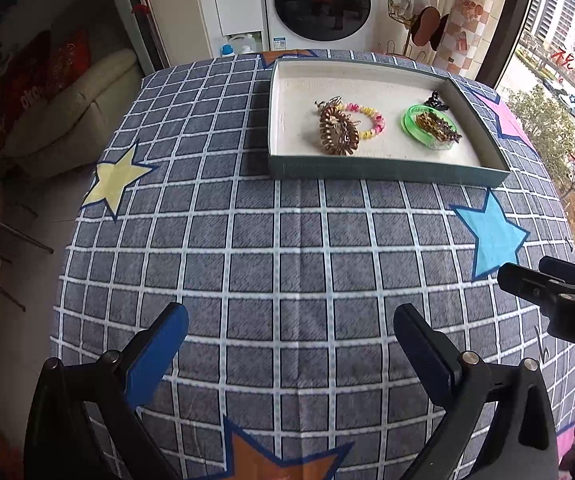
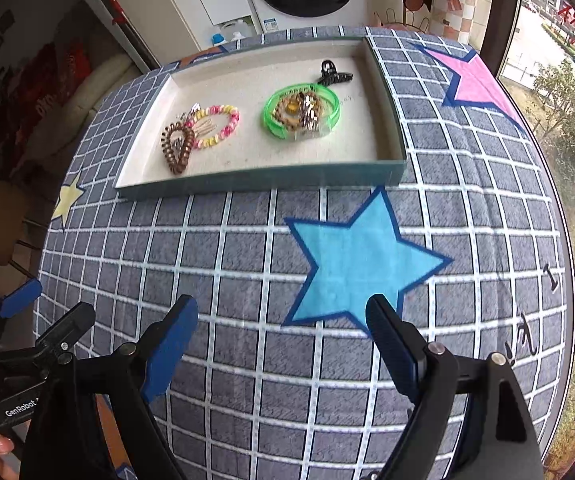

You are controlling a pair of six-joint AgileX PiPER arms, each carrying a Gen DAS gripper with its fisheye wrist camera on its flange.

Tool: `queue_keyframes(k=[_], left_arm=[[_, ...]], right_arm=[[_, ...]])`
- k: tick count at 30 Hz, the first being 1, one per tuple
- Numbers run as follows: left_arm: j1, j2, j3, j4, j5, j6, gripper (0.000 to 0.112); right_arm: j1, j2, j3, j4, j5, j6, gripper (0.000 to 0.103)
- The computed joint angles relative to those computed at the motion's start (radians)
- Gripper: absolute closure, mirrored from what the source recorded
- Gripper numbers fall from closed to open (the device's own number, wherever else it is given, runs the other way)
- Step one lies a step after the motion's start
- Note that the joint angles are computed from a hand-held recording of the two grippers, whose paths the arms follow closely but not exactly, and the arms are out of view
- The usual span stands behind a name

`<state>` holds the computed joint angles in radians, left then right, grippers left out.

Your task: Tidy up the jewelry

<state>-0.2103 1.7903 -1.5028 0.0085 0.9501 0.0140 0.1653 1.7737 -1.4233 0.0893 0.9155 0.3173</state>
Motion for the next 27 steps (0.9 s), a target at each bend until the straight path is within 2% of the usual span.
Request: queue_keyframes(k=[5,10,20,27], left_arm=[[0.024,-0.127,0.141,-0.028,-0.022,0.036,0.009],[0.054,-0.240,0.244,-0.050,-0.032,0.069,0.009],[0.122,-0.389,0.292,-0.096,0.049,0.153,0.009],[0.159,-0.485,0.336,-0.117,0.014,0.207,0.009]], right_arm=[[0.073,-0.119,0.136,-0.077,-0.022,0.123,0.015],[0.156,-0.214,0.205,-0.169,-0.014,0.241,0.015],[0.321,-0.369,0.247,-0.347,0.067,0.501,0.015],[0.432,-0.446,0.266,-0.465,0.131,0.650,0.015]])
